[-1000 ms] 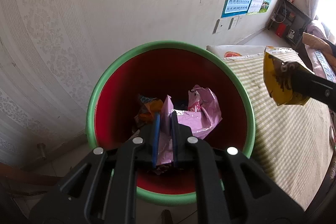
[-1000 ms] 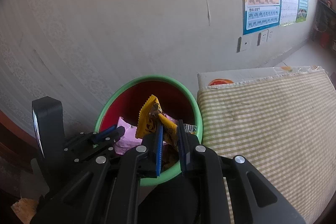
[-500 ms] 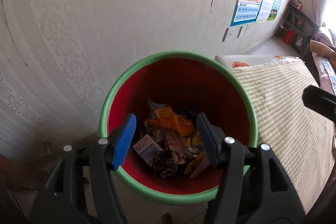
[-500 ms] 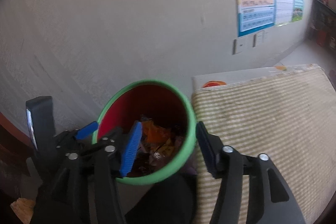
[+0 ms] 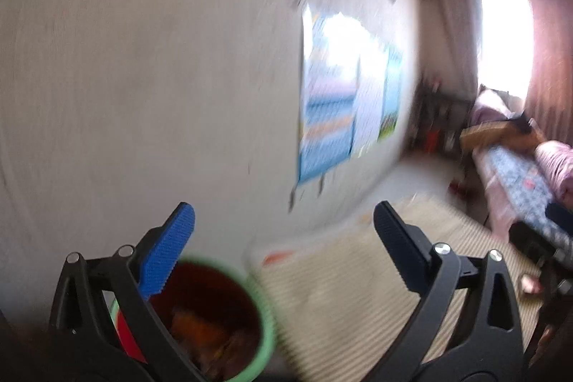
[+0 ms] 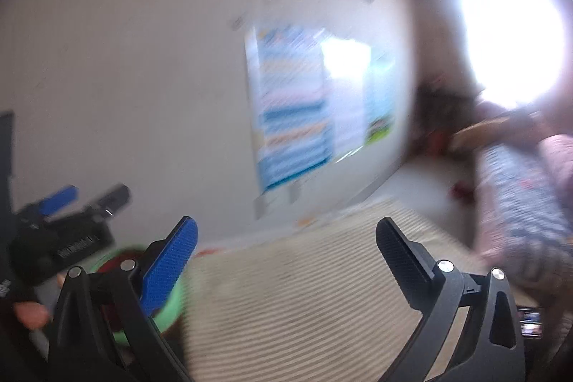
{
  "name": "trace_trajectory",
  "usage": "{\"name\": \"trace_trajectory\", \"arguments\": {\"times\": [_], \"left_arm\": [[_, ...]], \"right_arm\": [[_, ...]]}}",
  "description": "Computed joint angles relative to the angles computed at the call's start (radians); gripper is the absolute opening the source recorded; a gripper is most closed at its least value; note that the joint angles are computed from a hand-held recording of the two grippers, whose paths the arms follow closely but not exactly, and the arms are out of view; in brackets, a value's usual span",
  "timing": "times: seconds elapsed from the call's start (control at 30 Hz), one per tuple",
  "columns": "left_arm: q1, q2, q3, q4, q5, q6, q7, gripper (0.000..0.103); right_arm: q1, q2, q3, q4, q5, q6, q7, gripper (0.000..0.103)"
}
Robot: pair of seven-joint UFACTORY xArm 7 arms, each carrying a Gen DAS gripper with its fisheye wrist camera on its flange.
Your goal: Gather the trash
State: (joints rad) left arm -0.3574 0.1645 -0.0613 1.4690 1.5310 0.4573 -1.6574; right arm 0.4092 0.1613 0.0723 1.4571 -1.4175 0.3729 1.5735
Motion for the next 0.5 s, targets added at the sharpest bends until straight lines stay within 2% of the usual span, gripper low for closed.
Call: {"name": "trace_trajectory", "arguments": {"times": [0.03,0.07,0.1,0.13,0.2,0.23,0.27,0.3,0.33,0.5], "left_arm": [[0.017,0.011,-0.041,0.022,0.050,0.026,-0.034,0.098],[0.067,0.034,-0.125,0.063,0.058,0.043,-0.027,0.098],[0.103,0.053,-0.176,0.093,0.024,0.040,0.020,0.098],[0.097,0.077,-0.185,0.132,-0.052,0.033,0.090,0.098],[0.023,0.113,-0.127,0.192,-0.219,0.037,0.231,0.098],[-0.039,0.130,-0.069,0.222,-0.313,0.053,0.304,0.098],[-0.066,0.155,-0.052,0.261,-0.389,0.068,0.370,0.098],[-0.091,0.163,-0.030,0.274,-0.423,0.073,0.396,0.098],[-0.090,0.174,-0.044,0.293,-0.435,0.093,0.414,0.098],[-0.146,0.186,-0.009,0.315,-0.503,0.121,0.479,0.098]], "right_arm": [[-0.030,-0.017,0.032,-0.016,-0.020,0.031,0.017,0.096],[-0.043,-0.040,0.035,-0.037,0.002,0.038,0.007,0.096],[-0.020,-0.066,-0.005,-0.063,0.010,0.033,0.027,0.096],[-0.030,-0.087,-0.002,-0.084,0.004,0.043,0.051,0.096],[-0.056,-0.132,0.011,-0.126,0.006,0.077,0.087,0.096],[-0.072,-0.147,0.016,-0.140,0.011,0.087,0.097,0.096],[-0.087,-0.170,0.022,-0.162,0.029,0.113,0.102,0.096],[-0.102,-0.180,0.029,-0.172,0.043,0.127,0.103,0.096],[-0.117,-0.197,0.034,-0.189,0.058,0.135,0.110,0.096],[-0.184,-0.262,0.063,-0.261,0.088,0.159,0.138,0.096]]}}
